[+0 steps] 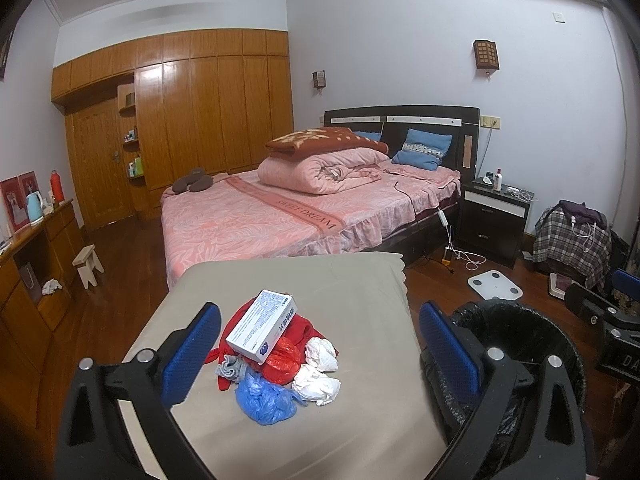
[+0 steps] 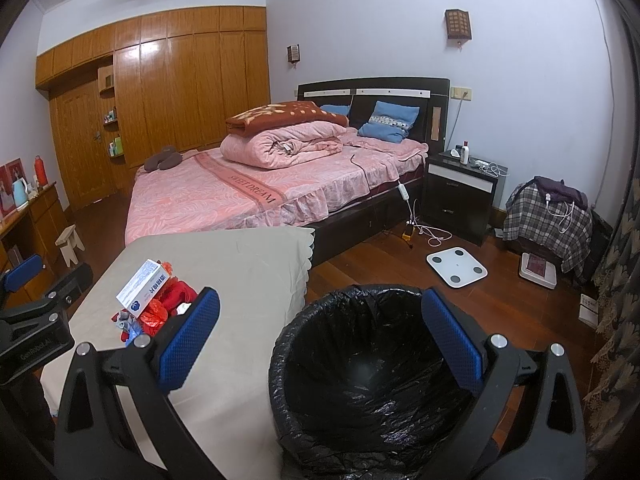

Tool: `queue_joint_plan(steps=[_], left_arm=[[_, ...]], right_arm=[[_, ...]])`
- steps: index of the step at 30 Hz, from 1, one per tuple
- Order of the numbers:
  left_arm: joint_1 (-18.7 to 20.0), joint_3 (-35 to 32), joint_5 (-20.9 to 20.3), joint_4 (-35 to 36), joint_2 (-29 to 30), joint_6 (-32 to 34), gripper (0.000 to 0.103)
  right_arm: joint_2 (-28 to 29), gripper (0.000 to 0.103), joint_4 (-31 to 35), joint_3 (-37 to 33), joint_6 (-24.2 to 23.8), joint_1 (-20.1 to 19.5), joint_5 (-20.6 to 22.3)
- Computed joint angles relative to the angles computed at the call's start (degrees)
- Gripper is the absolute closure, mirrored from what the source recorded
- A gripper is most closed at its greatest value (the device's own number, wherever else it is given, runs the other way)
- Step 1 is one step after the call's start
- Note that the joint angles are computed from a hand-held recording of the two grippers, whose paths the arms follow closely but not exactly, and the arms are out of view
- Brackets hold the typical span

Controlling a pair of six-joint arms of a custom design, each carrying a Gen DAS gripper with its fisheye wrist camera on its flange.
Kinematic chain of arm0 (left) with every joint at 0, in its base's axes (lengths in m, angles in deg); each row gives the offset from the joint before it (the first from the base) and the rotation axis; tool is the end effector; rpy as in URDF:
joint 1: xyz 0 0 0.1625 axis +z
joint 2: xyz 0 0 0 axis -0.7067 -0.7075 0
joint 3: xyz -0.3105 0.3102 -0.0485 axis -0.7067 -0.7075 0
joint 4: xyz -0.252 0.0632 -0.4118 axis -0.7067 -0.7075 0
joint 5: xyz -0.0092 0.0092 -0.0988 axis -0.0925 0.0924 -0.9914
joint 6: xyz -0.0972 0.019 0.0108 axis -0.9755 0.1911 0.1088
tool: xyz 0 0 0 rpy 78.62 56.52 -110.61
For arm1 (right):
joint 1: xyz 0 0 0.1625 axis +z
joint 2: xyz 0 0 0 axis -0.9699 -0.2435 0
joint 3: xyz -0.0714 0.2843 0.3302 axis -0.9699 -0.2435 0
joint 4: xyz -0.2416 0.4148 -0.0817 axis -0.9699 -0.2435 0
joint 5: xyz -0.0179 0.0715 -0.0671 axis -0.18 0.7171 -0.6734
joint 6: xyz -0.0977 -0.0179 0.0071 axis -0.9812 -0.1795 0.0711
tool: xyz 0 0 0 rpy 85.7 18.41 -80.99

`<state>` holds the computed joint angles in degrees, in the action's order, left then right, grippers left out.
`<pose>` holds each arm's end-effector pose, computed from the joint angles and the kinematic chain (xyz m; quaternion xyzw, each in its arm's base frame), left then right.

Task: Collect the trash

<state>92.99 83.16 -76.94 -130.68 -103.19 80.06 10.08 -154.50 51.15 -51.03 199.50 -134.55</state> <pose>-0.0771 -0.4245 0.3699 0.1235 0.7416 -0.5178 0.4082 0.4016 -0.4770 0.0214 0.2693 -0.8199 0.4338 0.2589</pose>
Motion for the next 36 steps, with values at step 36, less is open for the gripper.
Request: queue_joint_plan(steps=[36], left_arm=[[4.14, -0.56, -1.66, -3.80, 0.27, 2.99, 0.006]], right_arm=[[5.99, 0.005, -1.08, -4.76, -2.68, -0.17, 2.43]])
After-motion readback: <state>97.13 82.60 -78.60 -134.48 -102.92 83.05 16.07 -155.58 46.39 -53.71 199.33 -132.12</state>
